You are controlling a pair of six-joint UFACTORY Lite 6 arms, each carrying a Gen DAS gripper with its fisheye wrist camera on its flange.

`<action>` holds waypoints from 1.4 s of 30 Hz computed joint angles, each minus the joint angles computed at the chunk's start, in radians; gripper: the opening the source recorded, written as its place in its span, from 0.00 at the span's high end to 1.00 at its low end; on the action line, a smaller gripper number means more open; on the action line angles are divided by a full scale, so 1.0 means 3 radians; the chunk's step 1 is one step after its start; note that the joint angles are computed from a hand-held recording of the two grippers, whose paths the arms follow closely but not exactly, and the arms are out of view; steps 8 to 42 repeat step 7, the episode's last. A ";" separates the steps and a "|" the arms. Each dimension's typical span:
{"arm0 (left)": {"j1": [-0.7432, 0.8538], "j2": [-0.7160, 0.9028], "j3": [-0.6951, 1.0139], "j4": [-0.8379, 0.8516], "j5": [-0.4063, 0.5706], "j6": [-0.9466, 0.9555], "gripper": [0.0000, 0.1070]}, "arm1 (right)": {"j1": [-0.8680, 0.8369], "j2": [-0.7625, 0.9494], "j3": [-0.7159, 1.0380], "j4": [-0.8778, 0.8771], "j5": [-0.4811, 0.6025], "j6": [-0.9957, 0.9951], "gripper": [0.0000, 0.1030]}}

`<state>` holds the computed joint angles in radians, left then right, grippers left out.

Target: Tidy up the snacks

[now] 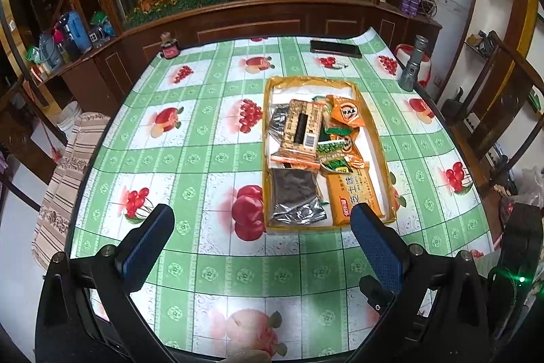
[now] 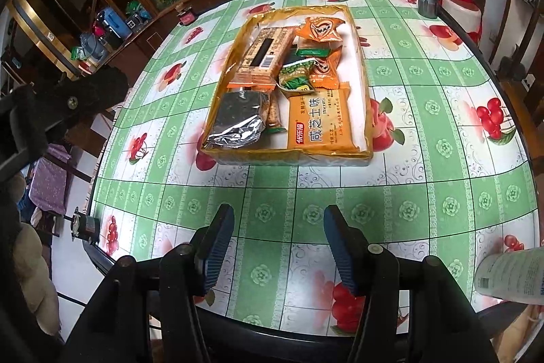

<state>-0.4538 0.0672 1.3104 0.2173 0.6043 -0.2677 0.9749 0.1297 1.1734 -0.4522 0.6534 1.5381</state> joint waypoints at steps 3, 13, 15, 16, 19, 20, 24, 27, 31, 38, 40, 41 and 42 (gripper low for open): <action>0.0037 0.0030 -0.0005 -0.0225 -0.0052 0.0194 0.04 | -0.0013 0.0023 -0.0004 0.0032 -0.0025 -0.0035 0.45; 0.0042 0.0141 0.0004 -0.0200 -0.0067 0.0192 0.04 | -0.0041 0.0042 -0.0044 0.0082 -0.0062 -0.0066 0.45; 0.0042 0.0141 0.0004 -0.0200 -0.0067 0.0192 0.04 | -0.0041 0.0042 -0.0044 0.0082 -0.0062 -0.0066 0.45; 0.0042 0.0141 0.0004 -0.0200 -0.0067 0.0192 0.04 | -0.0041 0.0042 -0.0044 0.0082 -0.0062 -0.0066 0.45; 0.0042 0.0141 0.0004 -0.0200 -0.0067 0.0192 0.04 | -0.0041 0.0042 -0.0044 0.0082 -0.0062 -0.0066 0.45; 0.0042 0.0141 0.0004 -0.0200 -0.0067 0.0192 0.04 | -0.0041 0.0042 -0.0044 0.0082 -0.0062 -0.0066 0.45; 0.0042 0.0141 0.0004 -0.0200 -0.0067 0.0192 0.04 | -0.0041 0.0042 -0.0044 0.0082 -0.0062 -0.0066 0.45; 0.0042 0.0141 0.0004 -0.0200 -0.0067 0.0192 0.04 | -0.0041 0.0042 -0.0044 0.0082 -0.0062 -0.0066 0.45; 0.0042 0.0141 0.0004 -0.0200 -0.0067 0.0192 0.04 | -0.0041 0.0042 -0.0044 0.0082 -0.0062 -0.0066 0.45; 0.0042 0.0141 0.0004 -0.0200 -0.0067 0.0192 0.04 | -0.0041 0.0042 -0.0044 0.0082 -0.0062 -0.0066 0.45; 0.0042 0.0141 0.0004 -0.0200 -0.0067 0.0192 0.04 | -0.0041 0.0042 -0.0044 0.0082 -0.0062 -0.0066 0.45; 0.0042 0.0141 0.0004 -0.0200 -0.0067 0.0192 0.04 | -0.0041 0.0042 -0.0044 0.0082 -0.0062 -0.0066 0.45; 0.0042 0.0141 0.0004 -0.0200 -0.0067 0.0192 0.04 | -0.0041 0.0042 -0.0044 0.0082 -0.0062 -0.0066 0.45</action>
